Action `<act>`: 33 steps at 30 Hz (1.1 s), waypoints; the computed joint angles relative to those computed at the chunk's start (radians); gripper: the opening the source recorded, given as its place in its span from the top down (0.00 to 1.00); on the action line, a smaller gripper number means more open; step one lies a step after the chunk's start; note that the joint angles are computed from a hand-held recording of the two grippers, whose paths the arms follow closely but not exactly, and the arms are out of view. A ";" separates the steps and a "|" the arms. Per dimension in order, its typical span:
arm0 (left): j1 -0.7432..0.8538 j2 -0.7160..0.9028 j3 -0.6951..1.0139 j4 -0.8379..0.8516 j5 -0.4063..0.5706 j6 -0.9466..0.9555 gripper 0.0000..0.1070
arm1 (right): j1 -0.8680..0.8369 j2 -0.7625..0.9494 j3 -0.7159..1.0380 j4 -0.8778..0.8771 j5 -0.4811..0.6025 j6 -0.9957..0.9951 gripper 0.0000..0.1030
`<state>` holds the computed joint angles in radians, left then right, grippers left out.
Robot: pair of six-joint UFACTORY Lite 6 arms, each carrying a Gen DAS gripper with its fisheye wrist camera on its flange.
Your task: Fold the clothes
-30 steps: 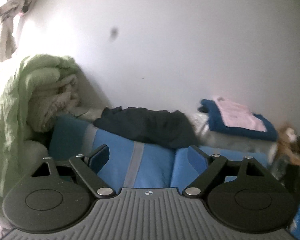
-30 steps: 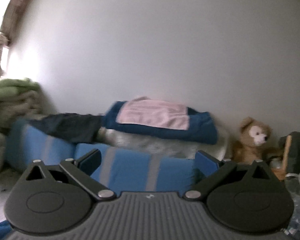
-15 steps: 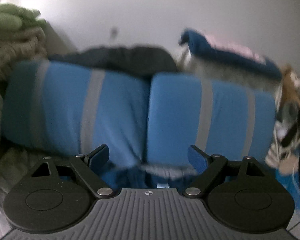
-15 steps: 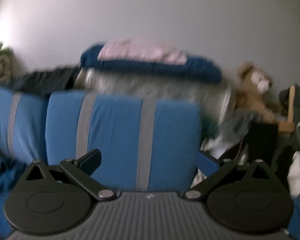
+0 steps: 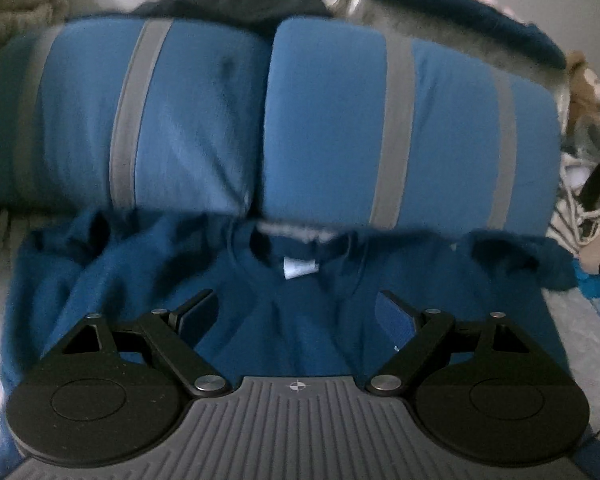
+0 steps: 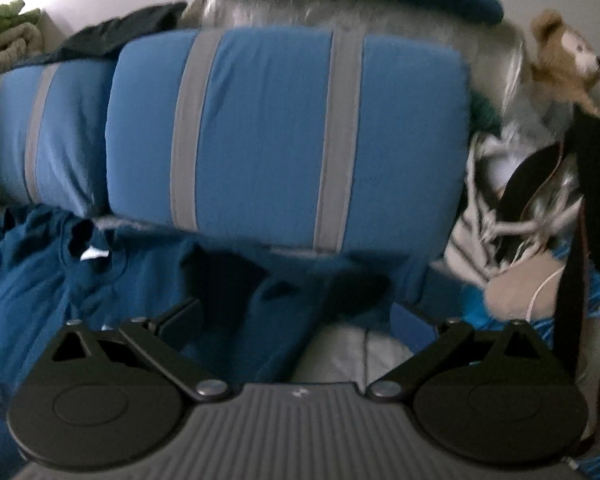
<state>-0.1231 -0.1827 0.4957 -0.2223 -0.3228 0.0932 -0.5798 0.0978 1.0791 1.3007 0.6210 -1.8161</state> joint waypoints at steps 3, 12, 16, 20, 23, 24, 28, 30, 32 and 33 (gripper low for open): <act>-0.001 -0.002 0.001 0.034 -0.006 -0.038 0.19 | 0.033 0.053 -0.009 0.025 -0.046 -0.046 0.01; -0.018 -0.010 -0.015 0.018 -0.018 -0.014 0.19 | 0.186 0.259 0.074 0.144 -0.247 -0.067 0.01; -0.039 0.008 -0.010 -0.074 -0.055 0.063 0.19 | 0.226 0.344 0.120 0.250 -0.301 -0.070 0.01; -0.053 -0.004 -0.012 -0.150 -0.059 0.133 0.19 | 0.260 0.406 0.135 0.407 -0.355 -0.128 0.01; -0.043 -0.020 -0.006 -0.120 -0.024 0.103 0.19 | 0.274 0.422 0.132 0.516 -0.371 -0.192 0.02; -0.042 -0.026 -0.005 -0.112 -0.011 0.095 0.19 | 0.274 0.421 0.126 0.543 -0.366 -0.208 0.02; -0.036 -0.054 -0.002 -0.047 0.052 0.040 0.19 | 0.259 0.404 0.098 0.580 -0.324 -0.206 0.05; -0.024 -0.070 -0.003 0.079 0.087 -0.069 0.19 | 0.250 0.382 0.064 0.657 -0.292 -0.271 0.06; -0.015 -0.082 -0.008 0.187 0.105 -0.159 0.19 | 0.227 0.355 0.017 0.710 -0.238 -0.316 0.10; -0.011 -0.087 -0.010 0.224 0.111 -0.191 0.19 | 0.207 0.345 -0.006 0.714 -0.201 -0.321 0.10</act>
<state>-0.1338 -0.2700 0.4857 0.0020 -0.2121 -0.0982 -0.3726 0.4424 1.0731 2.0148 0.4201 -2.1371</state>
